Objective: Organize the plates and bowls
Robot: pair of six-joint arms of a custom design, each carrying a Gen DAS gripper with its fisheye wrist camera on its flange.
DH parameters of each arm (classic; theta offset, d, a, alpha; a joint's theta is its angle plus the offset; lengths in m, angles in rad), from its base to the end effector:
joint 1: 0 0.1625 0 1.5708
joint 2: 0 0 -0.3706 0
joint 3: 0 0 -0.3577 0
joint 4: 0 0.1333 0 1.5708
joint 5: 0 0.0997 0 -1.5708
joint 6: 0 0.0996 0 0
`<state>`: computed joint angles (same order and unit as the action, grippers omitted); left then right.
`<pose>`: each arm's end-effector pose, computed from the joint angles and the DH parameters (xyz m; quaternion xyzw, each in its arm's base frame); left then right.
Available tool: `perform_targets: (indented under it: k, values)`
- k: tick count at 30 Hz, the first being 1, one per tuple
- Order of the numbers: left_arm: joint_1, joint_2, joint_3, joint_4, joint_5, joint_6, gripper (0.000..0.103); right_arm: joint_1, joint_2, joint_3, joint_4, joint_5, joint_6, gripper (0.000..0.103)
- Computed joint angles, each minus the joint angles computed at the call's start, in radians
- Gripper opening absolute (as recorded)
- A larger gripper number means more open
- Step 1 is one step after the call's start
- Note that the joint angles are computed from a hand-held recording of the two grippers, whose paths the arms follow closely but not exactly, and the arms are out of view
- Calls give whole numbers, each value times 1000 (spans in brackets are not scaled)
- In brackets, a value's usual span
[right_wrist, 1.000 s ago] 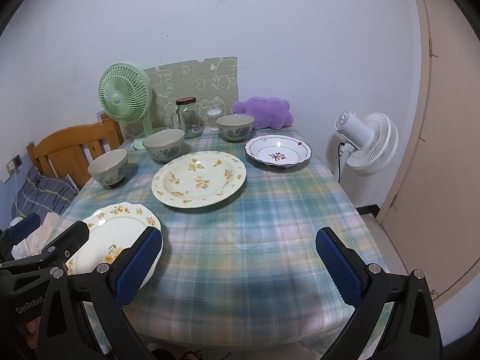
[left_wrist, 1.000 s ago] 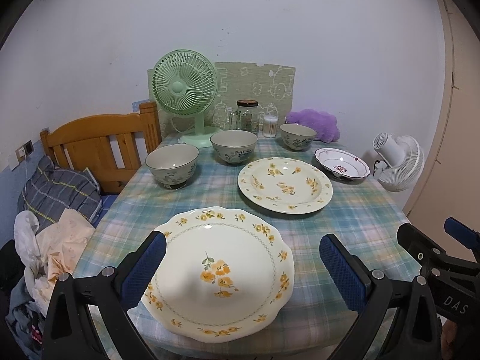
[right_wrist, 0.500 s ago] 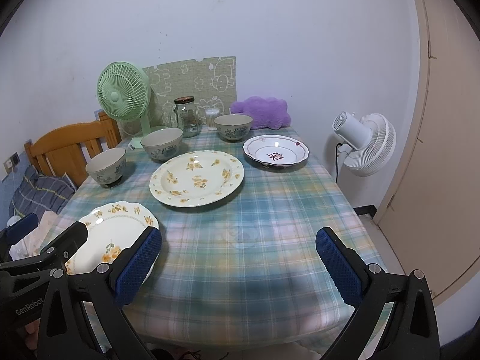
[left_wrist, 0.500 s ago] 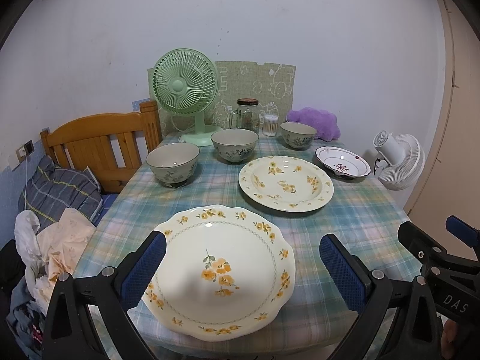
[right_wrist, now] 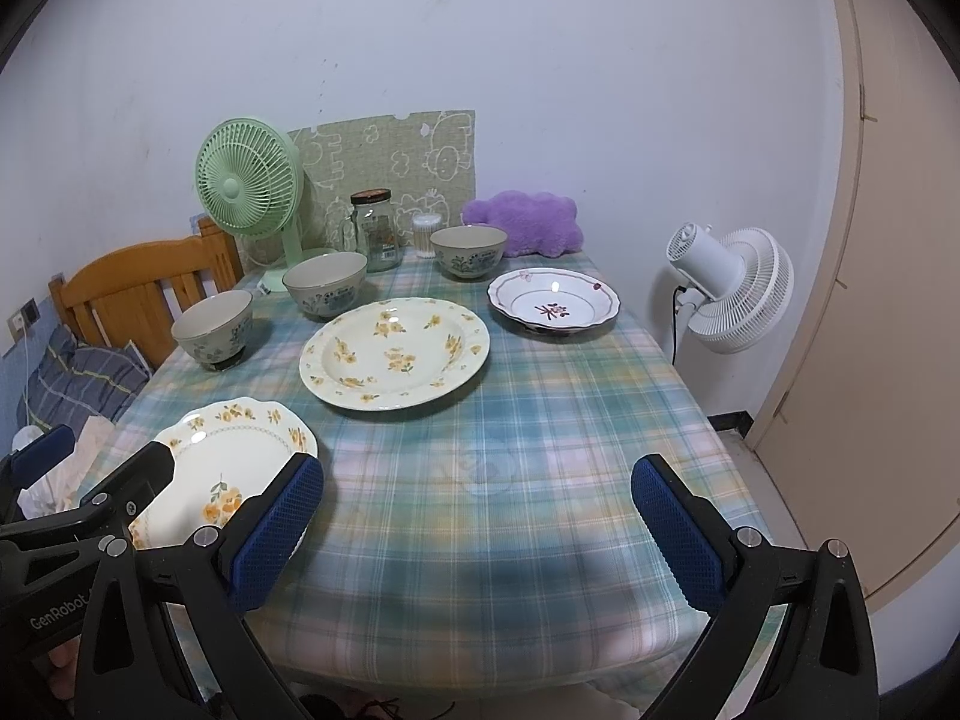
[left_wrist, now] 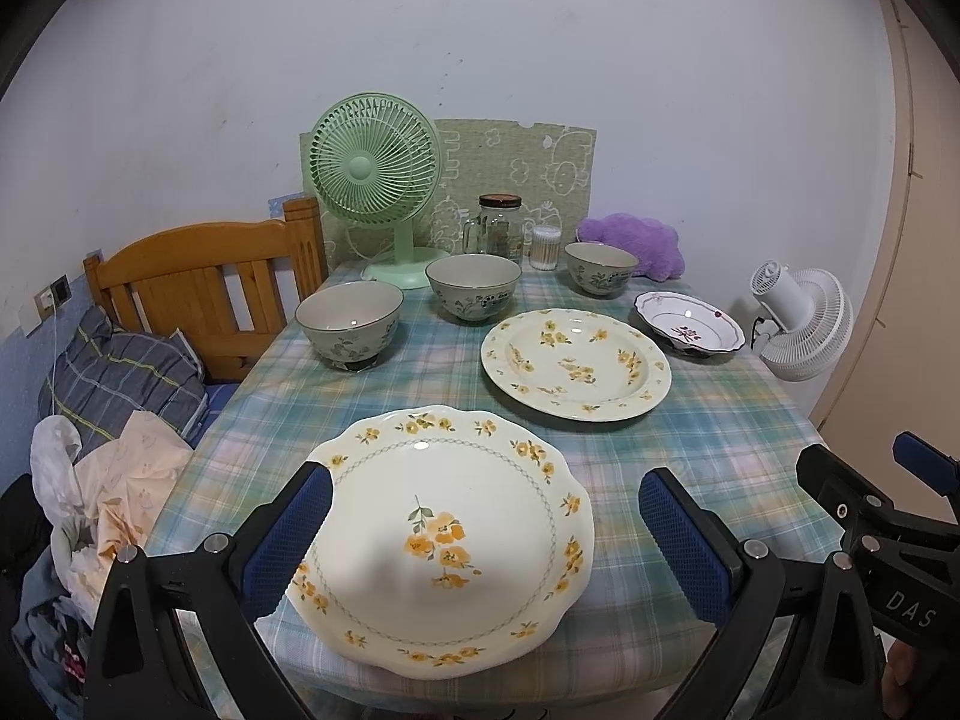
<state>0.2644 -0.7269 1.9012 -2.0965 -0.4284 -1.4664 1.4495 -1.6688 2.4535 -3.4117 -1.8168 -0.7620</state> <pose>-0.3947 -0.3388 -0.0144 0.1080 0.8086 -0.4546 0.3575 0.0659 -0.3606 0.3178 0.2113 -0.8331 0.4068 0.3096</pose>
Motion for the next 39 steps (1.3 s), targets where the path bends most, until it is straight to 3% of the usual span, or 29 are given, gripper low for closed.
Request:
perform_targets:
  k: [21, 32, 39]
  values:
    - [31, -13, 13, -24, -13, 28, 103, 18, 54, -19, -18, -34, 2, 103]
    - [122, -64, 17, -24, -25, 102, 102, 125, 238, -120, -26, -147, 50, 103]
    - [203, -102, 26, -29, -77, 178, 100, 177, 374, -203, 31, -230, 122, 103]
